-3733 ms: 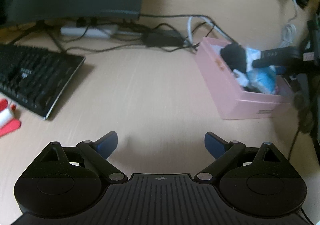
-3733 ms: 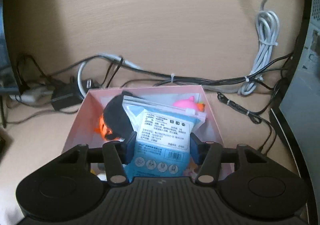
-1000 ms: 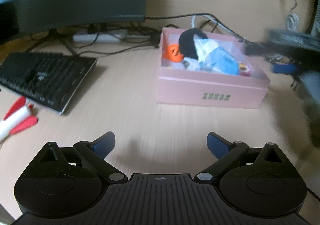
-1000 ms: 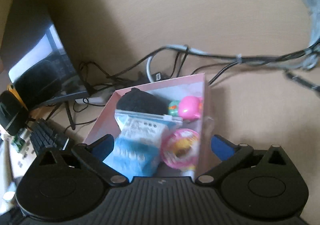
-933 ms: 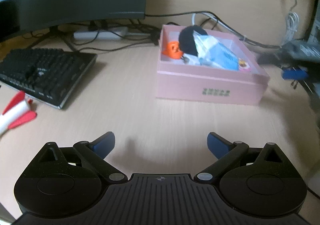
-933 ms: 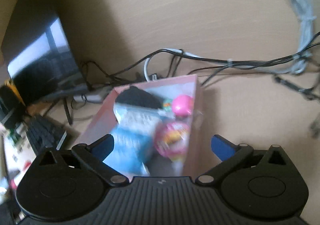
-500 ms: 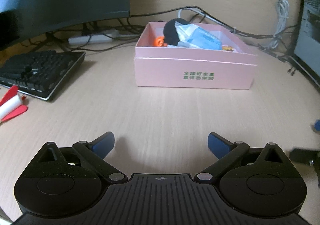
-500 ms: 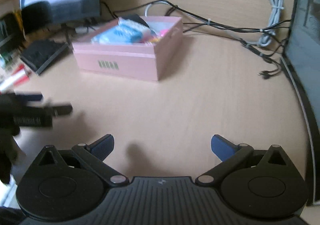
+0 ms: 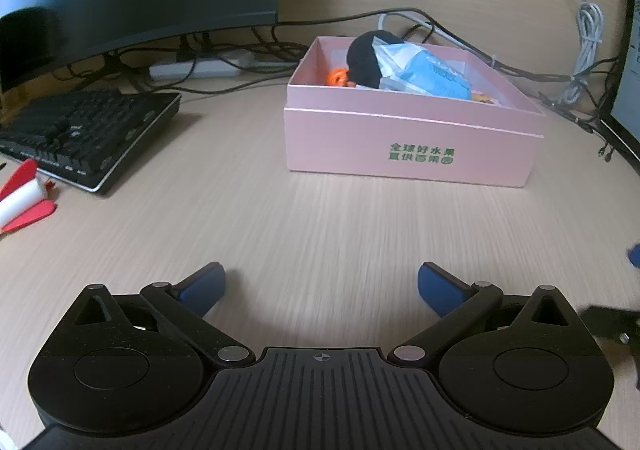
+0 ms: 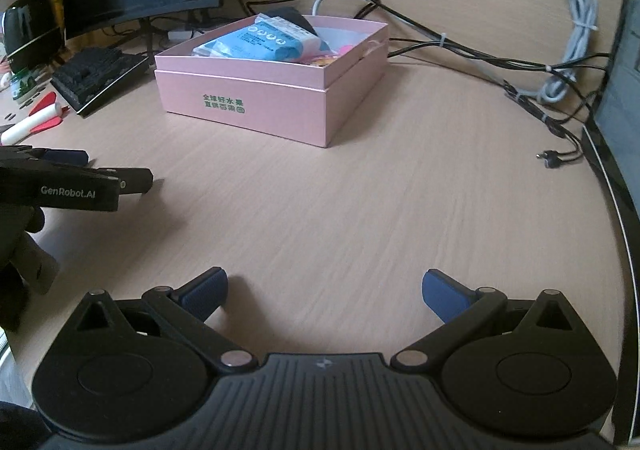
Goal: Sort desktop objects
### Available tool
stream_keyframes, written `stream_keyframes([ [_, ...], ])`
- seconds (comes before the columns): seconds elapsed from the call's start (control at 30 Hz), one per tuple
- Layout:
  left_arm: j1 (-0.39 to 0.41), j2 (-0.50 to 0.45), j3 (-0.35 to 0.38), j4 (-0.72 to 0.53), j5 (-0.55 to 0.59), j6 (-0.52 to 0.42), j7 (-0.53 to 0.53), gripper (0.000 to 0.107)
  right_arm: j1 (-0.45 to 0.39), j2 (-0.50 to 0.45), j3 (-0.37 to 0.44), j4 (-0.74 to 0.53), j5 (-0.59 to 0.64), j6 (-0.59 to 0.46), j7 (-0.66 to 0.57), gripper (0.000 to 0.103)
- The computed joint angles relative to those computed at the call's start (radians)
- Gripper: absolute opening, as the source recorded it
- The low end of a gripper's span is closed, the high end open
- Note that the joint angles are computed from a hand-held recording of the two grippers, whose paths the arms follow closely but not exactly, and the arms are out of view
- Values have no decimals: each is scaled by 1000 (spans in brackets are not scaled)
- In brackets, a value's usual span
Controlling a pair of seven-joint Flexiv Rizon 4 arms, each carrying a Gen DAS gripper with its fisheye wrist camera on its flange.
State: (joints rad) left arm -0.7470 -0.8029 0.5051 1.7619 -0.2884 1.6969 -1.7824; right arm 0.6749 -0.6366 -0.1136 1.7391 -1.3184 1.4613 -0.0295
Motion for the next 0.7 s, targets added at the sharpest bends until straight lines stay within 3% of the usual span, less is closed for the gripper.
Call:
stream_keyframes([
  [0.2,13,1,-13,-3,4,4,7,103,-3,-58,-72,-107,-241,45,248,103],
  [0.3,12,1,-12,-3,3,3,7,103,-34,-82,-59,-157,-341,41,340,103],
  [0.7,21,4,-26,1,-4,13,22,103,-127,-100,78,-178,-368,-25,304,103],
])
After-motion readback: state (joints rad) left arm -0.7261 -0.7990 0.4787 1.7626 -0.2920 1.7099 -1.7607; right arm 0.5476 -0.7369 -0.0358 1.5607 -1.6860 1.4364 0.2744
